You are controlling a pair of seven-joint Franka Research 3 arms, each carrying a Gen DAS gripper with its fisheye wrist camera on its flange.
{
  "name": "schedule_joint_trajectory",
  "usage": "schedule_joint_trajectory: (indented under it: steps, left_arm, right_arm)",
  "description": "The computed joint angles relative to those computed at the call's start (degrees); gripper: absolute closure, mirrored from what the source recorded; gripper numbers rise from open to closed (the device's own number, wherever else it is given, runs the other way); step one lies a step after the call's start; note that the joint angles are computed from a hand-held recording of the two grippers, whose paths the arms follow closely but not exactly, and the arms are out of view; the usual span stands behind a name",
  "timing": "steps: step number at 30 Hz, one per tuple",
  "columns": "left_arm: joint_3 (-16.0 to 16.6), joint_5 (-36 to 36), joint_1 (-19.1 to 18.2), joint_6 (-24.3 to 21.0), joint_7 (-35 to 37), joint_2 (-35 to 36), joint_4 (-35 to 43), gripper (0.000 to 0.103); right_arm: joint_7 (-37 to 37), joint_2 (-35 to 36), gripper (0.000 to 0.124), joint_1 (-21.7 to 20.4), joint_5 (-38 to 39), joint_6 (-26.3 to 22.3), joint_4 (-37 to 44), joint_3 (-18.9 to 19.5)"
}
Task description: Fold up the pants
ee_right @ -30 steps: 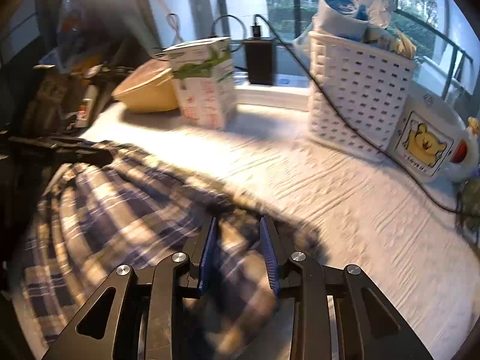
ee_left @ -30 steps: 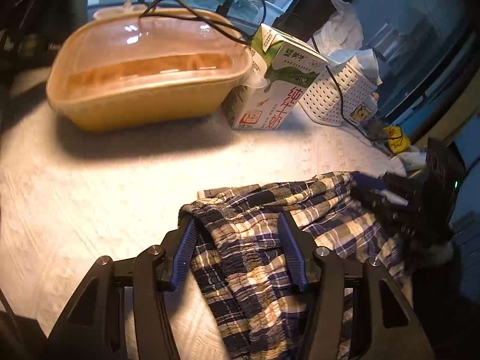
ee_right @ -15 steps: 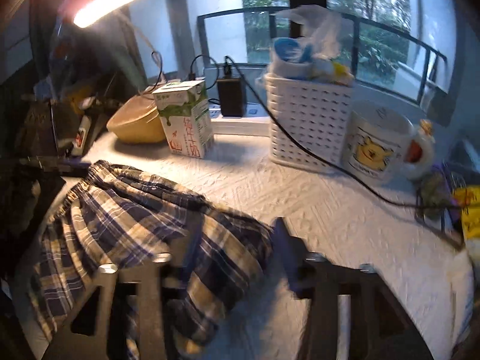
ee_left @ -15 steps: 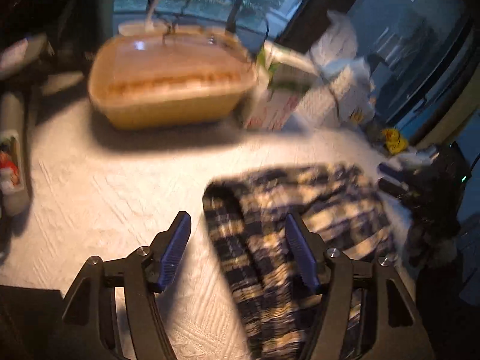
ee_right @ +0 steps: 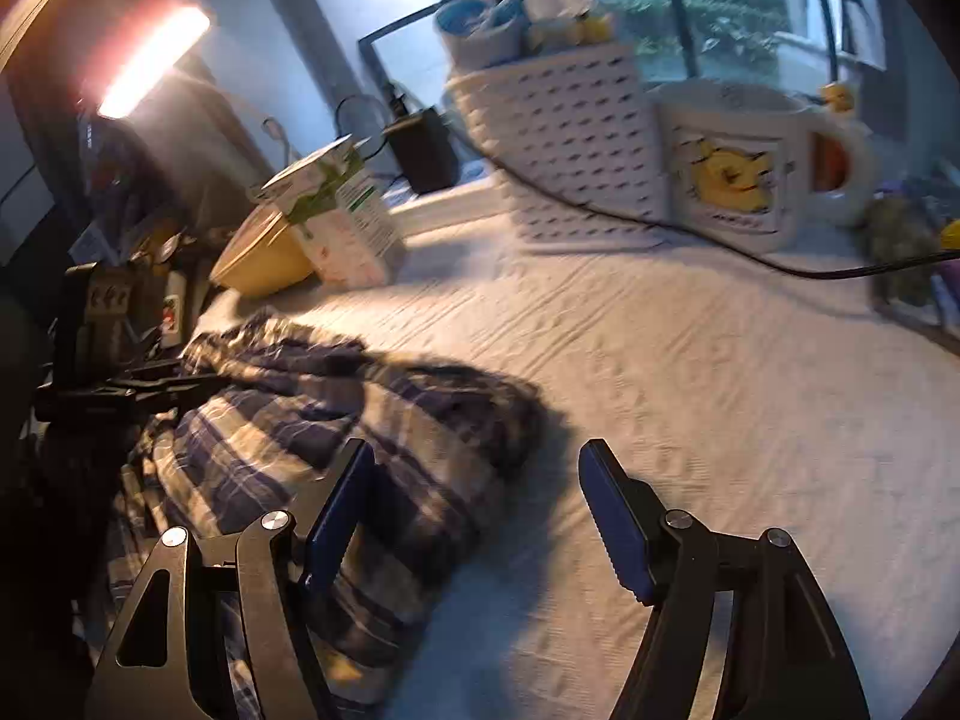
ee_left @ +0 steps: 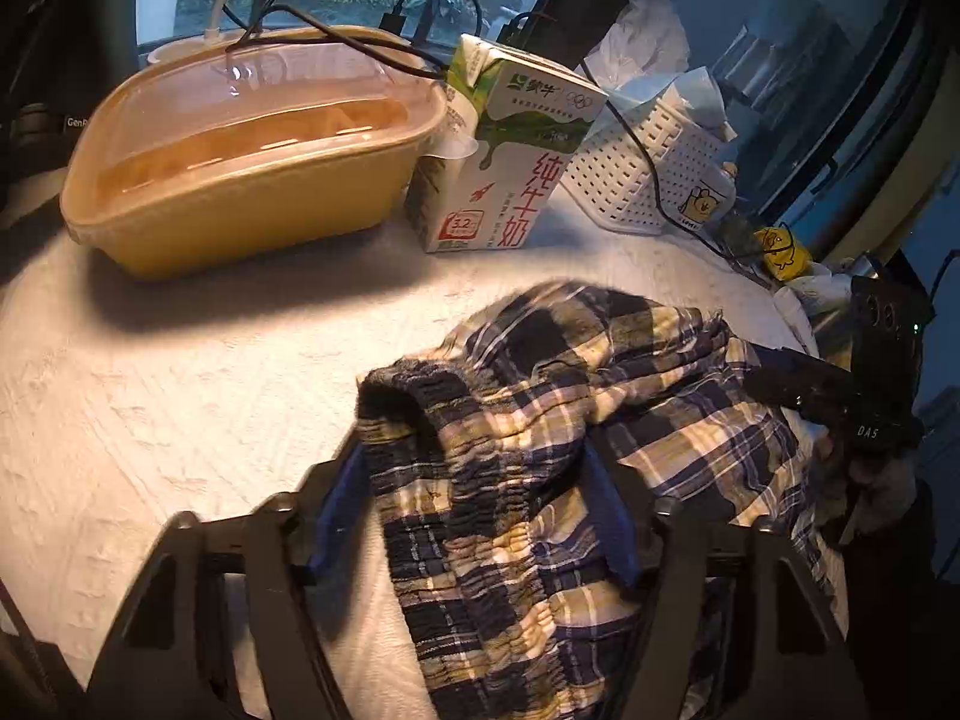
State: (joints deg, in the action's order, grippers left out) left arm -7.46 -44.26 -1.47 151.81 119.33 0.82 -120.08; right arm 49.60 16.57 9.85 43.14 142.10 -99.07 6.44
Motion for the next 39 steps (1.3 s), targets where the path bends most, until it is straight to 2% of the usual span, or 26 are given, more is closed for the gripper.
schedule_joint_trajectory:
  steps: [1,5,6,7,8,9,10,14,18,20,23,24,27,29,33,39]
  left_arm:
    - [-0.23,-0.76,-0.18,-0.5,1.04,-0.34,-0.37,0.06]
    - [-0.59,3.48,-1.51,2.85,0.73,-1.5,-2.52,0.072]
    - [-0.41,2.73,-1.65,2.82,1.03,-1.65,-2.67,0.077]
    - [-0.3,2.68,-1.79,3.11,0.99,-1.84,-2.89,0.08]
    - [-0.28,2.66,-2.02,3.77,1.17,-2.23,-3.4,0.081]
    - [-0.38,3.42,-2.38,5.06,1.0,-2.97,-4.3,0.083]
    - [-0.28,3.6,-2.74,5.79,1.1,-3.44,-4.86,0.083]
    - [0.57,1.48,-4.86,8.68,2.36,-6.36,-7.67,0.084]
    - [1.51,0.21,-7.89,16.82,-0.09,-11.14,-12.88,0.086]
    - [2.24,0.09,-9.81,19.42,-0.43,-13.81,-15.02,0.086]
    - [5.46,-2.63,-13.88,21.9,0.19,-18.53,-17.57,0.086]
    - [7.53,-4.27,-15.98,22.09,1.14,-20.39,-18.19,0.086]
    - [9.92,-3.76,-18.46,23.98,0.17,-25.35,-20.25,0.086]
    - [9.46,-1.65,-17.73,25.21,-1.81,-28.89,-22.18,0.086]
    - [4.89,4.24,-12.21,26.54,-7.39,-35.49,-25.55,0.086]
    - [4.55,8.64,-9.61,29.22,-10.99,-46.51,-30.69,0.086]
  right_arm:
    - [0.01,0.37,0.051,-0.01,-0.24,-0.91,0.54,0.06]
    - [-0.16,2.4,0.052,-0.22,1.11,-3.6,3.41,0.91]
    - [-0.13,2.89,0.06,-0.13,1.44,-3.75,4.05,1.08]
    - [0.56,3.32,0.078,0.29,0.83,-3.64,4.56,1.0]
    - [1.24,3.51,0.086,0.7,0.0,-3.31,4.71,0.84]
    - [0.67,3.72,0.101,0.51,0.32,-4.0,5.07,1.2]
    - [-0.19,3.4,0.103,0.55,0.58,-3.74,4.71,1.5]
    - [-2.61,-0.85,0.107,2.24,-0.09,2.73,-0.14,1.69]
    - [-8.13,-6.43,0.107,3.0,3.46,7.29,-4.35,2.3]
    - [-11.66,-10.11,0.107,4.03,5.58,9.63,-6.67,2.45]
    - [-14.14,-14.0,0.108,6.09,6.57,12.48,-8.92,1.85]
    - [-14.69,-15.27,0.108,6.82,6.78,13.38,-9.5,1.65]
    - [-17.63,-19.15,0.108,9.29,8.62,16.47,-11.37,1.26]
    - [-20.19,-21.52,0.108,10.9,10.53,17.85,-12.36,0.59]
    - [-25.11,-25.8,0.108,15.15,13.32,22.06,-13.95,0.25]
    - [-28.09,-29.8,0.108,21.55,13.44,27.22,-14.02,0.17]
